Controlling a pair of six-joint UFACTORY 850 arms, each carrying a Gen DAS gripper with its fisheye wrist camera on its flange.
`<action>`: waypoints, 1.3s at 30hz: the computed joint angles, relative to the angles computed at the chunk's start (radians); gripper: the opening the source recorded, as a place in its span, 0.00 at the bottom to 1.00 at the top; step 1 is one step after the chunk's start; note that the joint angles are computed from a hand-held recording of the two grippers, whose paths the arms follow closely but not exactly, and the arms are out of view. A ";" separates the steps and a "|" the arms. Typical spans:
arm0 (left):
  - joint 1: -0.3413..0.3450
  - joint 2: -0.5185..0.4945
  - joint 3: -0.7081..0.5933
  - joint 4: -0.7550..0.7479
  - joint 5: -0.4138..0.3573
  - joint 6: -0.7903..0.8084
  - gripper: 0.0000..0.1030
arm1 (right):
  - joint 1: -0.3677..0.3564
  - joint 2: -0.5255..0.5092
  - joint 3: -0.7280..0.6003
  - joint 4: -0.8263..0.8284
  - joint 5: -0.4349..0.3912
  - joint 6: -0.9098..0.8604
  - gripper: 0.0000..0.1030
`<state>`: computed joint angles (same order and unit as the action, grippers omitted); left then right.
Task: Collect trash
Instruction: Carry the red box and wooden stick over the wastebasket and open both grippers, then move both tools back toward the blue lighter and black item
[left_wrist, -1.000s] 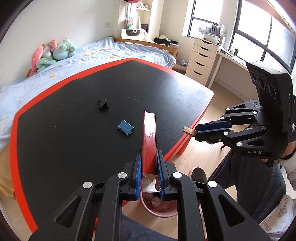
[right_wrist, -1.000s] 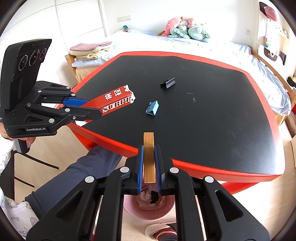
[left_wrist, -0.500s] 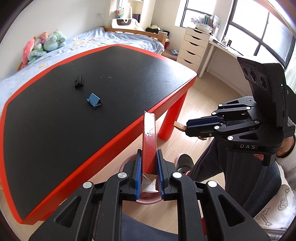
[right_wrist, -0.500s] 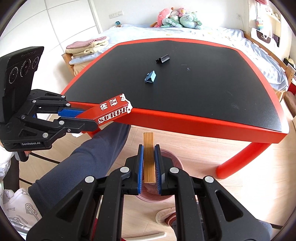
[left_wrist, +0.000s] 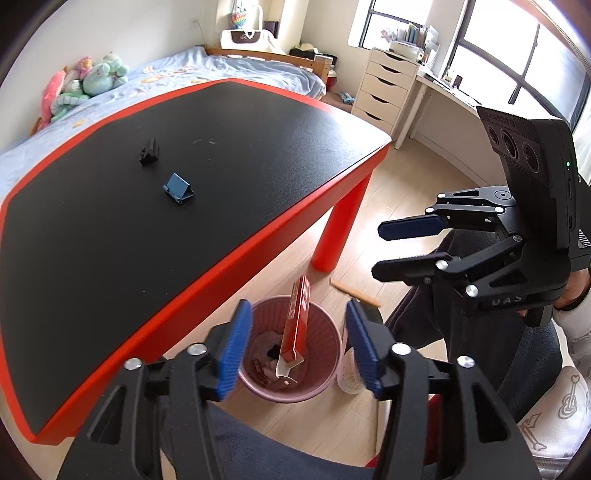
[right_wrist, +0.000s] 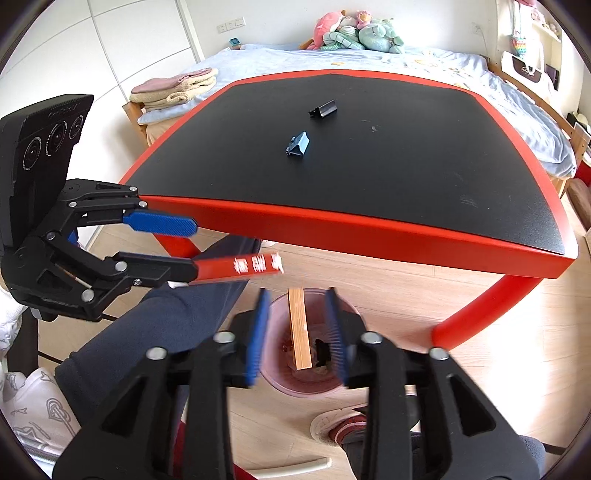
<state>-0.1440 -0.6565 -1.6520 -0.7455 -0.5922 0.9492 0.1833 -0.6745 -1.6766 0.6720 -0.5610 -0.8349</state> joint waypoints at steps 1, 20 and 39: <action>0.002 0.002 0.004 -0.011 0.010 0.003 0.78 | -0.002 0.002 0.003 0.016 0.003 -0.008 0.82; 0.017 0.002 -0.011 0.035 0.047 -0.128 0.93 | 0.010 -0.010 -0.015 -0.047 0.013 0.067 0.96; 0.060 -0.204 -0.371 0.221 -0.002 -0.373 0.93 | 0.044 -0.185 -0.334 -0.152 -0.054 0.173 0.97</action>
<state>-0.0836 -0.8601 -2.0227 -0.5243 -0.5947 0.5761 0.2269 -0.8599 -2.0105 0.5200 -0.6151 -0.6618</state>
